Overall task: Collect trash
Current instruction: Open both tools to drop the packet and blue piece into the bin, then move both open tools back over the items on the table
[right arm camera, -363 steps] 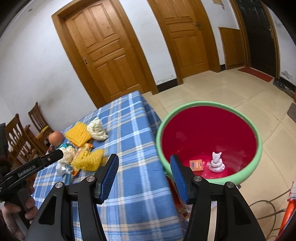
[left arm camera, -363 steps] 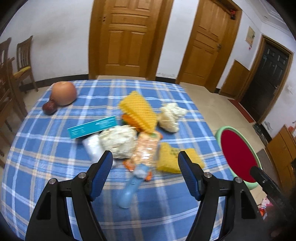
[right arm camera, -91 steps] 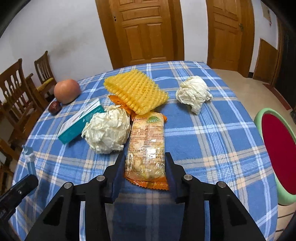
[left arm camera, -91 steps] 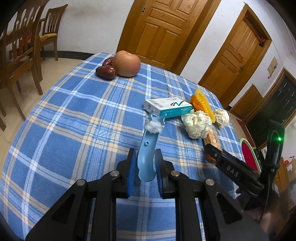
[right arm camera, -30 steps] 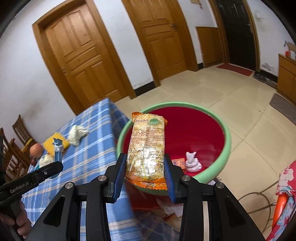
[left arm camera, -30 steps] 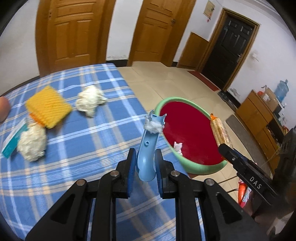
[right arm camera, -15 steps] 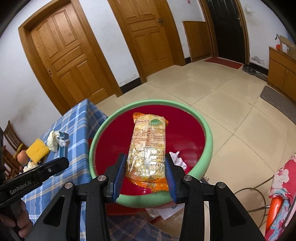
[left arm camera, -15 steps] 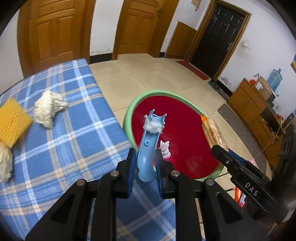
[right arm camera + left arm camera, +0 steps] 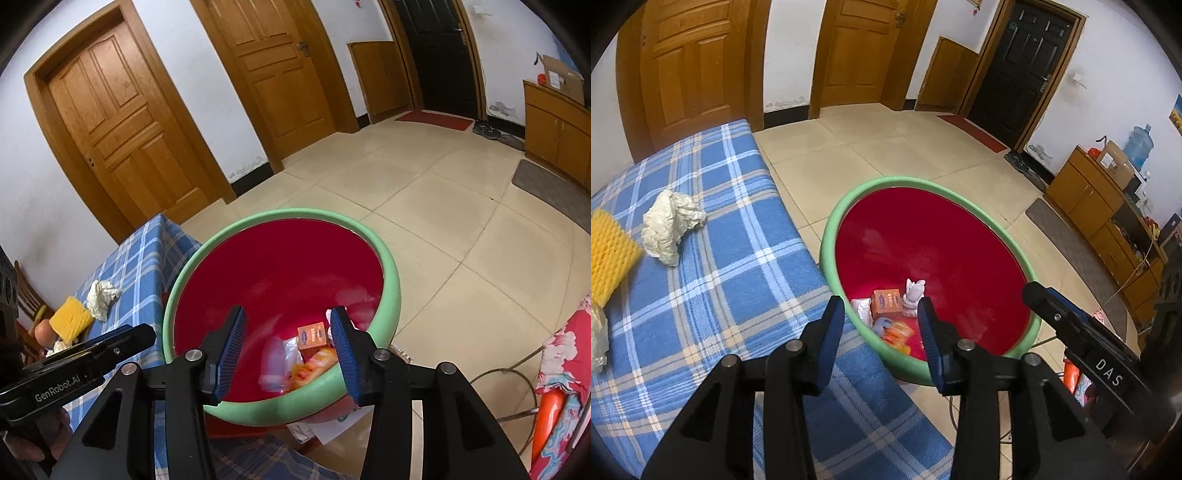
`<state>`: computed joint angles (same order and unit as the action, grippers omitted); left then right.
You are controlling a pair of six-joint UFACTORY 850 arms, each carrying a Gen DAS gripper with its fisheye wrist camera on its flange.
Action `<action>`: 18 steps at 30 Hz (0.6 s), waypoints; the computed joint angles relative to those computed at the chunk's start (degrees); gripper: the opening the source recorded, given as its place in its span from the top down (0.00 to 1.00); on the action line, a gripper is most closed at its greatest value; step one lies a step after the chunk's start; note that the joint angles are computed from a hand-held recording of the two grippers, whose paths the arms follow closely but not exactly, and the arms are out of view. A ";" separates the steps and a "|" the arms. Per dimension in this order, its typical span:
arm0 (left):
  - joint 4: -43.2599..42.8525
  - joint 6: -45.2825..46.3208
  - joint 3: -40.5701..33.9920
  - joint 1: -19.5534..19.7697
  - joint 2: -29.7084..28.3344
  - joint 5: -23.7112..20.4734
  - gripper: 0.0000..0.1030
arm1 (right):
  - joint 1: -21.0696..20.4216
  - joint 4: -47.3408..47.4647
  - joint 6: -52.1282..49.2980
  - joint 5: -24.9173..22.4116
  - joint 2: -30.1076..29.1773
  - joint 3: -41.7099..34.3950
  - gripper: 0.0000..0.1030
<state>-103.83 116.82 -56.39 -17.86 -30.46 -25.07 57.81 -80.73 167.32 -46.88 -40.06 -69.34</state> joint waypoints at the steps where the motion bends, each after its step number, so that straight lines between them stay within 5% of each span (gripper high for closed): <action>1: -0.52 0.24 0.22 0.16 0.22 0.13 0.58 | 0.05 -0.05 0.11 -0.04 0.04 0.03 0.53; 18: -9.28 5.59 3.92 7.37 3.78 0.18 0.55 | 0.98 -2.89 -1.94 0.65 -1.56 -4.20 0.46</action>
